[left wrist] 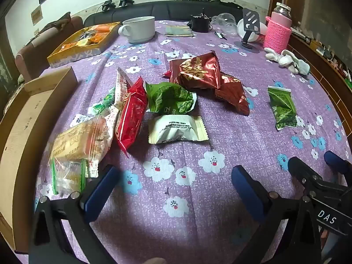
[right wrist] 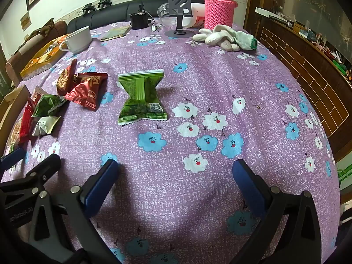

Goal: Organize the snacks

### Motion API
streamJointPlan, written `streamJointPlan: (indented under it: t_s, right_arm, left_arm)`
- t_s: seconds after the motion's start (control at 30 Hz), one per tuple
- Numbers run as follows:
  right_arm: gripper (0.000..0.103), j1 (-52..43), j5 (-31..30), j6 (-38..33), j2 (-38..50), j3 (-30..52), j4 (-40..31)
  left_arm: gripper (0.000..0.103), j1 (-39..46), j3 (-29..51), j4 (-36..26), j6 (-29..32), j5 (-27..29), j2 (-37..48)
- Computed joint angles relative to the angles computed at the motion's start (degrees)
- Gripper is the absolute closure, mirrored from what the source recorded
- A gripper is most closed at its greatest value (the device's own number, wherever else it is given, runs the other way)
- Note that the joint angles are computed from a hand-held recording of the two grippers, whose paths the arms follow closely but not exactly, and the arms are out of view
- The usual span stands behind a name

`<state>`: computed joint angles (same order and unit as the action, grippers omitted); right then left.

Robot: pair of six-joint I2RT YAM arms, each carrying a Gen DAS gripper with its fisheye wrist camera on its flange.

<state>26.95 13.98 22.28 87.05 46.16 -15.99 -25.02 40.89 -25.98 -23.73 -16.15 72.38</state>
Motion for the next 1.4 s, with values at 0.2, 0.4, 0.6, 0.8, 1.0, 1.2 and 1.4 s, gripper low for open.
streamJointPlan:
  t_s: [0.2,0.4,0.6,0.8,1.0,1.2,1.4]
  right_arm:
    - [0.0,0.02,0.02,0.01,0.05,0.1,-0.11]
    - [0.0,-0.02,-0.01,-0.02,-0.06,-0.04,0.0]
    - [0.0,0.01,0.05,-0.02,-0.01,0.03,-0.05]
    - [0.0,0.01,0.05,-0.02,-0.01,0.03,-0.05]
    - [0.0,0.01,0.05,-0.02,-0.01,0.03,-0.05]
    - [0.0,-0.01,0.03,-0.04,0.02,0.05,-0.03]
    - [0.0,-0.02,0.04,-0.05,0.04,0.06,-0.01]
  left_arm:
    - [0.001,-0.01,0.03,-0.06,-0.08,0.0,0.03]
    - [0.001,-0.57,-0.24,-1.09,-1.27,-0.68,-0.83]
    - [0.001,-0.56,-0.51,-0.64,-1.21,-0.79,-0.83]
    - [0.001,-0.65,-0.59,-0.58,-1.29,-0.88,-0.9]
    - [0.001,-0.19,-0.22,-0.62,-0.47,-0.19,-0.7]
    - [0.001,-0.26,-0.21,-0.59,-0.52,-0.26,-0.66]
    - [0.001,-0.27,-0.23,-0.54,-0.56,-0.24,-0.68]
